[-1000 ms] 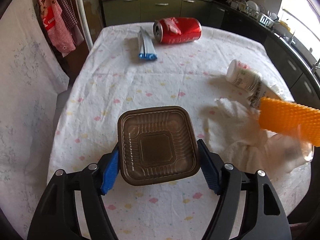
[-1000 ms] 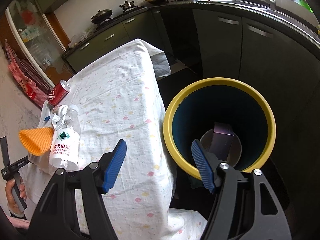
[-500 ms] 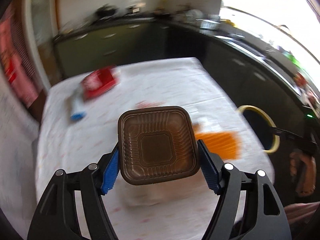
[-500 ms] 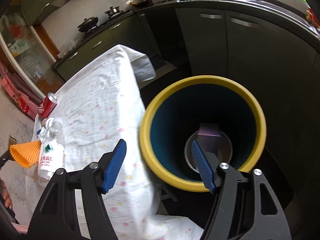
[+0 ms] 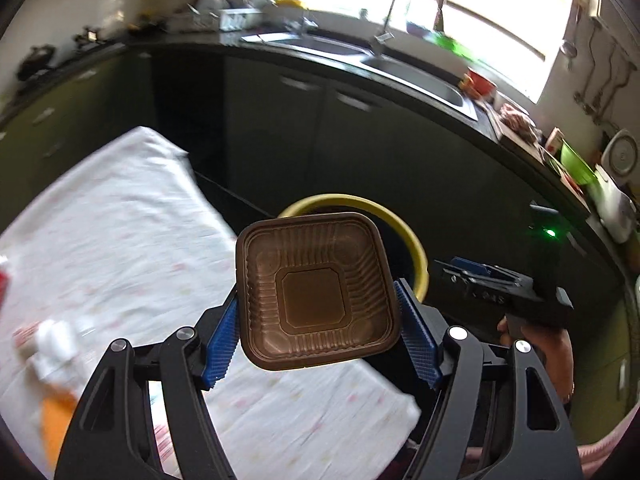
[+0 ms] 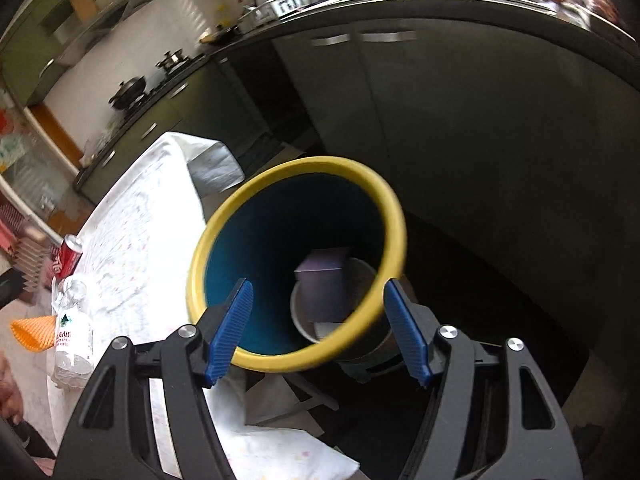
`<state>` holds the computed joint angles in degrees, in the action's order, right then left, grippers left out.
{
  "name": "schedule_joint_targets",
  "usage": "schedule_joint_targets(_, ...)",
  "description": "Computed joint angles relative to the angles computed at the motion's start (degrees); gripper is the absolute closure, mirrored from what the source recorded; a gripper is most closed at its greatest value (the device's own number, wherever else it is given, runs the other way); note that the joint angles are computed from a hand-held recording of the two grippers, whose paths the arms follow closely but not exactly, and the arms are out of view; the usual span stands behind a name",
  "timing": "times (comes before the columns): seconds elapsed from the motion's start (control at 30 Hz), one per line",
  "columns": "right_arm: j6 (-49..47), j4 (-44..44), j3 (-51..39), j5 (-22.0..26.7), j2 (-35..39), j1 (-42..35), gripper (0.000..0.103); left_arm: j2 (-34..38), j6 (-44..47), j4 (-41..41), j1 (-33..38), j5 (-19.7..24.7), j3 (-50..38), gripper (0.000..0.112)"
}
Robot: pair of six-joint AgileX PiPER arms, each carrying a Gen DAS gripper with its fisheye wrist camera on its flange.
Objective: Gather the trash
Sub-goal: 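Carry the brown tray over the yellow bin and release it with the left gripper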
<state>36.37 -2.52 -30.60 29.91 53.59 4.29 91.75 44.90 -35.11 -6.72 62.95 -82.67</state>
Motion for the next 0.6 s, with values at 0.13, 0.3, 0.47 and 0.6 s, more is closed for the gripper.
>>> schedule_joint_targets(0.13, -7.0, 4.6, 1.6, 0.5, -2.7, -5.9, 0.037, 7.6, -6.2, 3.0, -7.1, -2.6, -5.7, 0.041)
schedule_joint_targets(0.3, -17.3, 12.0, 2.3, 0.1, -2.3, -12.3, 0.036, 15.3, -11.5, 5.8, -12.4, -3.2, -11.6, 0.041)
schedule_joint_targets(0.47, -25.0, 18.6, 3.1, -1.9, 0.2, -16.3, 0.035, 19.2, -13.2, 6.8, -14.8, -3.5, -13.8, 0.041)
schedule_joint_targets(0.6, -28.9, 22.1, 2.6, -3.5, 3.3, -17.7, 0.035, 22.0, -14.5, 7.5, -15.3, -2.6, -16.7, 0.041)
